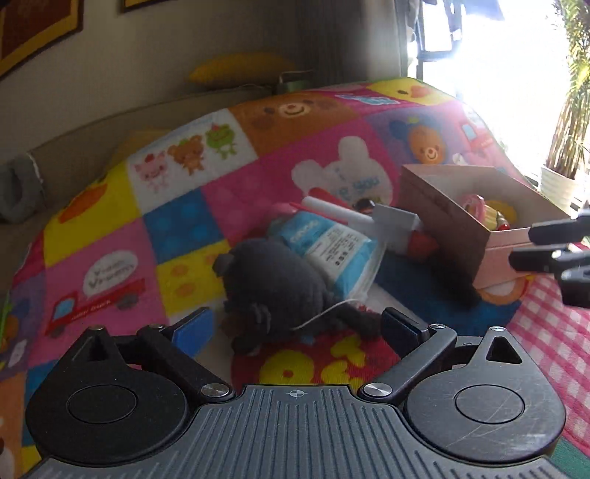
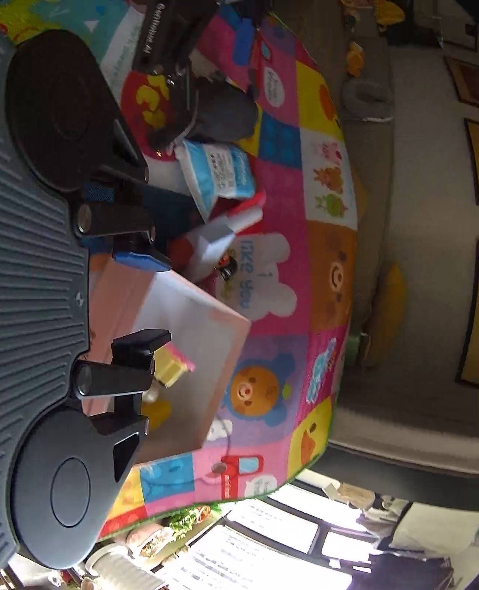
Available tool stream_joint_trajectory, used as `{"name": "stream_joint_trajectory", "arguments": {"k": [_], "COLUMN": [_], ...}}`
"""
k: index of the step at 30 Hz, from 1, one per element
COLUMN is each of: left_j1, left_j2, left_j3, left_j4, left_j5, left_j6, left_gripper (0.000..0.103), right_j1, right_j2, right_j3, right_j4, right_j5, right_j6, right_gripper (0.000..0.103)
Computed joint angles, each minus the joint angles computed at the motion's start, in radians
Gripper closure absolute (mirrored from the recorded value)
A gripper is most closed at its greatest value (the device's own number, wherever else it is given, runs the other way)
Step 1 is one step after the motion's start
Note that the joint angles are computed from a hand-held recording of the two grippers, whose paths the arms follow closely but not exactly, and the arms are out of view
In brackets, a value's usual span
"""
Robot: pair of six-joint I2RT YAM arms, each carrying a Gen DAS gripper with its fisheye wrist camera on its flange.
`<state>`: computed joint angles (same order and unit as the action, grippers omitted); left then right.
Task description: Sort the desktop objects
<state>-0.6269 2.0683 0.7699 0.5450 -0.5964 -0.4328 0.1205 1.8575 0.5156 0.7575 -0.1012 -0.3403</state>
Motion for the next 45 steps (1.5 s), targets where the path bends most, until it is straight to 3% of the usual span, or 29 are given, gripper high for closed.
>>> {"name": "stream_joint_trajectory", "arguments": {"k": [6,10,13,17,21,24,27,30,31,33,36,38,42,45], "left_j1": [0.027,0.027,0.02,-0.003,-0.031,-0.053,-0.077,-0.093,-0.097,-0.099,-0.088,-0.067,-0.01,0.038], "left_j2": [-0.021,-0.019,-0.011,-0.011,-0.002,0.017,0.038,0.056,0.06,0.064,0.076,0.093,0.146,0.192], "left_j3": [-0.09,-0.115,-0.113,-0.093,-0.055,-0.013,0.028,0.062,0.07,0.084,0.116,0.152,0.263,0.375], "left_j4": [0.047,0.059,0.056,0.039,0.016,-0.014,-0.036,-0.058,-0.065,-0.083,-0.11,-0.131,-0.181,-0.296], "left_j5": [0.029,0.036,0.045,0.042,0.035,0.04,0.047,0.041,0.037,0.02,-0.048,-0.097,-0.155,-0.146], "left_j6": [-0.075,-0.107,-0.121,-0.119,-0.111,-0.109,-0.097,-0.087,-0.085,-0.087,-0.094,-0.111,-0.071,-0.041], "left_gripper": [0.002,0.002,0.002,0.002,0.002,0.002,0.001,0.001,0.001,0.001,0.001,0.001,0.001,0.001], "right_j1": [0.205,0.218,0.202,0.167,0.097,0.045,-0.002,-0.031,-0.033,-0.057,-0.119,-0.125,-0.105,-0.085], "right_j2": [0.242,0.311,0.313,0.251,0.112,0.024,0.0,0.102,0.149,0.176,0.139,0.152,0.196,0.237], "right_j3": [0.106,0.214,0.215,0.142,-0.015,-0.124,-0.218,-0.266,-0.26,-0.235,-0.204,-0.215,-0.238,-0.243], "right_j4": [0.031,-0.053,-0.055,-0.061,-0.087,-0.083,0.026,0.27,0.34,0.356,0.257,0.29,0.372,0.428], "right_j5": [0.25,0.305,0.286,0.188,-0.008,-0.062,-0.038,0.089,0.141,0.175,0.087,0.056,0.023,0.026], "right_j6": [0.129,0.184,0.189,0.147,0.011,-0.096,-0.18,-0.217,-0.211,-0.168,-0.088,-0.069,-0.021,0.04], "right_gripper": [0.07,0.074,0.086,0.086,0.086,0.086,0.086,0.085,0.082,0.078,0.056,0.041,0.035,0.031]}}
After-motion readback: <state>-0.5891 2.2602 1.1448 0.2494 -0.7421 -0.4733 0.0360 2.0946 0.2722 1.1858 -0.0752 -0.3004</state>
